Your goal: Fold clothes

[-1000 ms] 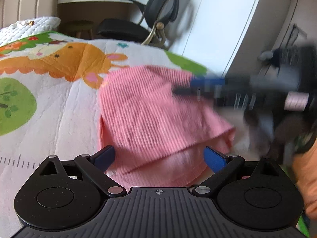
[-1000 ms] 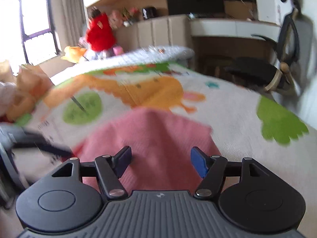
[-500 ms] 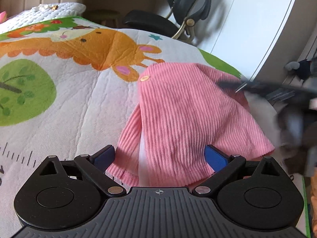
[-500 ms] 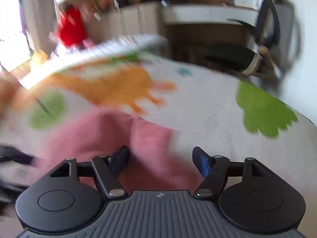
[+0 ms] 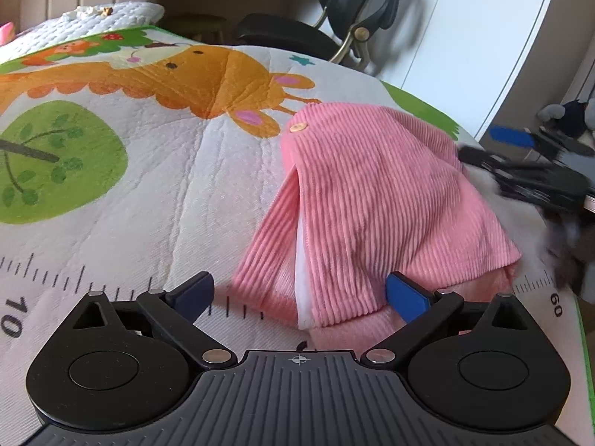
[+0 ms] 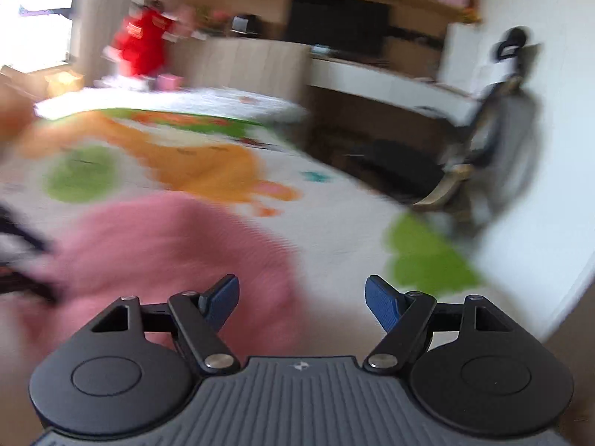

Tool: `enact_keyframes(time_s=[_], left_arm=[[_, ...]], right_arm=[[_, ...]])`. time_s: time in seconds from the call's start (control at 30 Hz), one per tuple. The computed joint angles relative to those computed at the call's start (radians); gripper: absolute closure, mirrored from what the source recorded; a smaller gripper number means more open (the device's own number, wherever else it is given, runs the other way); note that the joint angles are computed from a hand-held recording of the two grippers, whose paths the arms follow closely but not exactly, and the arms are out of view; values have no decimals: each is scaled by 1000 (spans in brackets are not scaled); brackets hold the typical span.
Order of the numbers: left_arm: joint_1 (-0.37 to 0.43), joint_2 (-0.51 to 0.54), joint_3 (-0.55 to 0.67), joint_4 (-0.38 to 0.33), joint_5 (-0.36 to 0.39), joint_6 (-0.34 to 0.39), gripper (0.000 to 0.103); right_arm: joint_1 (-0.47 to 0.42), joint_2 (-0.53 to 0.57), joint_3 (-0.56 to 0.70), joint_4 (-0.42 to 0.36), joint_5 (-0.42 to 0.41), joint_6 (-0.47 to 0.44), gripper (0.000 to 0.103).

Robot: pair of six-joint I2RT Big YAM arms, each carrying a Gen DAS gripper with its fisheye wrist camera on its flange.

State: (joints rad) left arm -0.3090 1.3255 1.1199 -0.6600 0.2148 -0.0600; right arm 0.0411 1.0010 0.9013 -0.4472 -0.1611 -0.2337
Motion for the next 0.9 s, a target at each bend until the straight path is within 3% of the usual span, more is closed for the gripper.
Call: enact_keyframes(time_s=[0.03,0.13,0.23,0.3,0.33,0.4,0.47,0.53,0.63,0.77,0.9], left_arm=[[0,-2,0,-1,-1,1,2],[-5,-3,2,-5,-7,0,2],[-14,-2,7,-8,-14,-2,2],[-19,-5,7,-11,-21,-5,2],[-21,-8,8,-14,-25,-5,2],[-23,-13,10,-20,-31,-5,2],[-23,-23,11,-23,-36,-2,2],[-23,-35,11,-21,-36,0,2],[-22,-51,11,-3,-29,-5,2],[-14,-47,10,30,-18,-26,2],[-9,11,27,17,-4,-63,2]], right_arm=[[4,-42,-19,-27,-46,-36,27],[67,-150,-81,-68,-66,-180,27],[168,-191,-138,-42,13,-283,27],[223,-183,-169,17,94,-330,41],[224,-173,-161,13,84,-308,61],[226,-154,-146,6,63,-264,75],[226,-150,-133,-3,33,-217,96],[221,-146,-108,-61,-12,-186,96],[232,-135,-107,-123,-18,-196,96],[214,-149,-112,-143,-47,-200,96],[176,-168,-97,-132,-53,-187,81]])
